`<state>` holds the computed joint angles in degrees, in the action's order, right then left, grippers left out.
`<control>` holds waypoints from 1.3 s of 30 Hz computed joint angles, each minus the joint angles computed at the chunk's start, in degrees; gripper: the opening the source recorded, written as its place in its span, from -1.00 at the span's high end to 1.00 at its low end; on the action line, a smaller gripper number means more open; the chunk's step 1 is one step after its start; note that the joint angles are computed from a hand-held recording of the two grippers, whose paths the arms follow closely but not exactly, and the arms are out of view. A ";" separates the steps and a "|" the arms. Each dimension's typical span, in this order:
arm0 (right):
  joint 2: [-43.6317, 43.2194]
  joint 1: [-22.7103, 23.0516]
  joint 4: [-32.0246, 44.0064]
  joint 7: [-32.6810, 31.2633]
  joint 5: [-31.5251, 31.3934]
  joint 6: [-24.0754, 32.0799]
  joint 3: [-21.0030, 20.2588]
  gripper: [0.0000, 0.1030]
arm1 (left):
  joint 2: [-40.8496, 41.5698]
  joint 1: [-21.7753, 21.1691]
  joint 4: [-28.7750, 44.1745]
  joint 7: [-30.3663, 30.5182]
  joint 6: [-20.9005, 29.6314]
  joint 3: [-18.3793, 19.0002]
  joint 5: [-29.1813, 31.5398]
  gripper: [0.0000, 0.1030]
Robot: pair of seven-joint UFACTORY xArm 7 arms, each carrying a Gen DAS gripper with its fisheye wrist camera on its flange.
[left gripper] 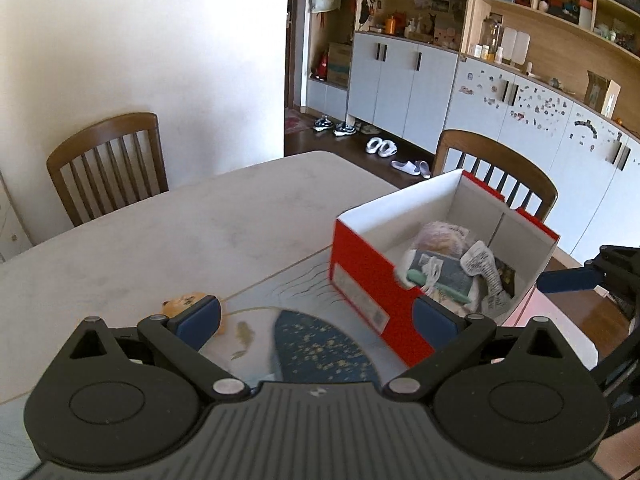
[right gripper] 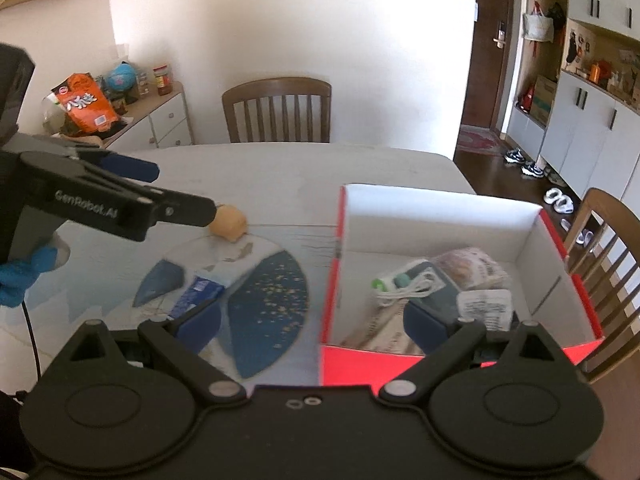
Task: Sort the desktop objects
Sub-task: 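Withdraw both tools from the box toward the bun toy and blue packet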
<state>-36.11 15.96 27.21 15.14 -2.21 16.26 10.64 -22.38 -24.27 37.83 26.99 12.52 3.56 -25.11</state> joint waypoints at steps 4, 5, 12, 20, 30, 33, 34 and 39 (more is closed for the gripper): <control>1.45 -0.17 0.77 2.85 -0.60 -1.24 3.13 -0.91 | -1.66 -1.43 -1.01 3.92 0.42 2.94 -2.08 -0.99; 1.86 -0.18 1.04 3.61 -0.88 -1.42 3.77 -0.90 | -1.92 -1.41 -1.22 4.67 0.33 3.38 -2.26 -0.99; 5.45 -0.58 3.67 7.61 -3.74 -3.22 6.52 -0.88 | -3.26 -0.98 -3.10 8.59 0.29 6.08 -3.10 -0.99; 10.73 -2.61 7.36 8.96 -8.46 -5.12 7.75 -0.86 | -4.80 -4.30 -7.85 17.52 -2.46 12.08 -8.10 -0.99; 23.08 -4.24 15.43 9.63 -15.16 -8.56 8.24 -0.80 | -2.42 -10.68 -11.53 22.56 -7.40 17.24 -11.46 -0.99; 26.99 -3.04 17.92 9.45 -16.65 -9.58 7.28 -0.77 | -0.50 -14.59 -11.84 24.16 -9.48 19.80 -13.89 -0.99; 28.11 -2.10 18.61 8.68 -16.37 -9.74 6.43 -0.77 | 0.03 -16.25 -11.95 24.80 -10.46 20.91 -14.80 -0.99; 33.35 1.67 21.95 4.56 -14.28 -10.37 3.01 -0.77 | 2.82 -27.25 -11.89 25.68 -15.54 29.43 -17.41 -0.98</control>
<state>-2.77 17.63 49.16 19.70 -16.50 5.89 13.65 -19.56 -51.52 25.95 52.67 -3.01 32.98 -42.51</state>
